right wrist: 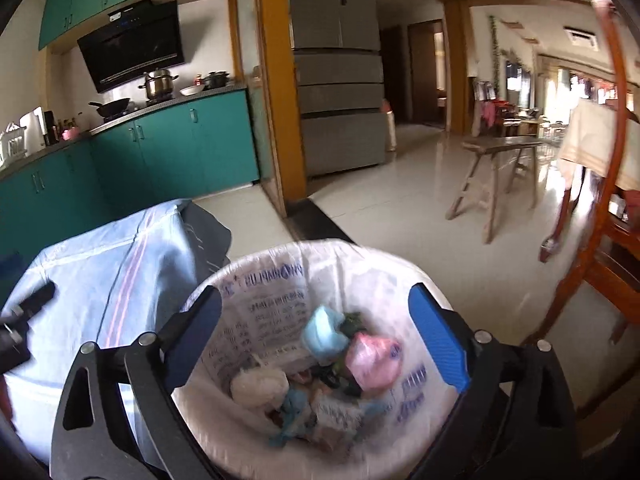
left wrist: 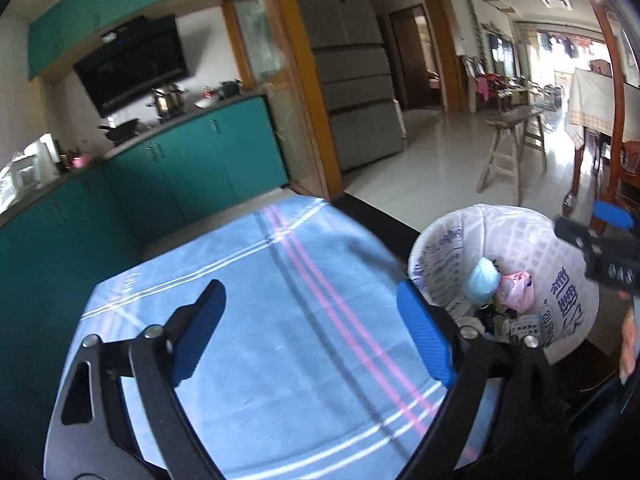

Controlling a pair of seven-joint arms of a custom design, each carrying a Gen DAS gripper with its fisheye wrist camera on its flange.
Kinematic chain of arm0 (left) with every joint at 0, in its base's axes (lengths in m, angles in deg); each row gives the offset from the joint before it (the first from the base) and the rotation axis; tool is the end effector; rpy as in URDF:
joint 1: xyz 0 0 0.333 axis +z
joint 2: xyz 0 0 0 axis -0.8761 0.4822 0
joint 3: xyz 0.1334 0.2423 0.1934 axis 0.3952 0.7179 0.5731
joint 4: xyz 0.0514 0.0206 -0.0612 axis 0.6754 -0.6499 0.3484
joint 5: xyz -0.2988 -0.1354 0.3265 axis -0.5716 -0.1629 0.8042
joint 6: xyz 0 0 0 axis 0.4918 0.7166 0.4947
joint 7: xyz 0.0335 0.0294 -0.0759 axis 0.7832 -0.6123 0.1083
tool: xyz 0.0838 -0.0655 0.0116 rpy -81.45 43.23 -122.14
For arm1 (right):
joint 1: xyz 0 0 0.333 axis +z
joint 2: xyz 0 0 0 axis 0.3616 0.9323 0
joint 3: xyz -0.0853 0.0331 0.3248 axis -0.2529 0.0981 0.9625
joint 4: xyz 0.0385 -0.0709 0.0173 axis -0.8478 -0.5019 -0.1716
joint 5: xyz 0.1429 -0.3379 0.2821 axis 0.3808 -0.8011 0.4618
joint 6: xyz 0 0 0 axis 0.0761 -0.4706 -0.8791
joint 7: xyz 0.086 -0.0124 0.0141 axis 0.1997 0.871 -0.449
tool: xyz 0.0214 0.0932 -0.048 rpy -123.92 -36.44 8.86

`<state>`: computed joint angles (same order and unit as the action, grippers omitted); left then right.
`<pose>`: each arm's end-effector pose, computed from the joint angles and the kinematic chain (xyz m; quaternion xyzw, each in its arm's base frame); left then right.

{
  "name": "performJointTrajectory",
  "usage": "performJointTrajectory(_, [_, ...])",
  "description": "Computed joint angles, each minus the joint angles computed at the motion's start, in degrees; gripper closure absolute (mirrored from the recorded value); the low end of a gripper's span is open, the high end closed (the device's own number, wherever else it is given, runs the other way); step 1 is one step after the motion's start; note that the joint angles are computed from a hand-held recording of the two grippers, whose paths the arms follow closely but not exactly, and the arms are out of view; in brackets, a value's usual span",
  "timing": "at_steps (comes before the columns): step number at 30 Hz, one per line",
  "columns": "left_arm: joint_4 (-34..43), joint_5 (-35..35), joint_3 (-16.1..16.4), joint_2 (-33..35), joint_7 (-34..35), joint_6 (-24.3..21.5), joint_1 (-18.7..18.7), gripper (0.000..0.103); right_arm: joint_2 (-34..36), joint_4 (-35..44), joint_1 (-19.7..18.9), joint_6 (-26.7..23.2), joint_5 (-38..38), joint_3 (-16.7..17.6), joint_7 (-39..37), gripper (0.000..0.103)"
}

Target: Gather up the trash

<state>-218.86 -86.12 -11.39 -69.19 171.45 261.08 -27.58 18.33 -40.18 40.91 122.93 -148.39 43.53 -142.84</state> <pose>0.5713 -0.0512 0.5176 -0.5265 0.6747 -0.3030 0.4193 0.5903 0.3038 0.4794 -0.5664 0.6543 -0.3411 0.3670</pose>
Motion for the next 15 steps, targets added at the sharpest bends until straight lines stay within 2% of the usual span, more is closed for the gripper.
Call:
performJointTrajectory(3, [-5.20,-1.99,-1.53,-7.99,-2.21,0.74,3.02,0.007,-4.47,-4.27,0.96,-0.70,-0.02,1.51,2.09,0.006])
performJointTrajectory(4, [-6.64,-2.88,-0.77,-9.86,-2.41,1.24,2.52,0.006,-5.63,-5.17,1.09,-0.94,0.35,2.15,1.88,0.003])
performJointTrajectory(6, [-10.96,-5.75,3.95,-14.73,-2.75,2.02,-1.92,0.004,-8.74,-7.01,1.55,-1.62,-0.65,3.95,1.87,0.003])
performJointTrajectory(9, [-15.37,-8.46,13.18,-20.28,-1.54,-0.84,-11.01,0.004,-11.30,-7.69,2.16,-3.49,1.45,6.19,-2.94,0.003])
performJointTrajectory(11, [-17.58,-9.03,16.93,-23.96,-0.59,-2.98,-14.45,0.004,-12.72,-7.84,2.63,-5.75,2.54,7.72,-6.03,0.003])
performJointTrajectory(15, [-21.02,-8.90,19.06,-31.56,-0.63,-7.19,-15.52,0.003,-14.82,-8.48,3.25,-8.02,3.62,9.79,-8.89,0.003])
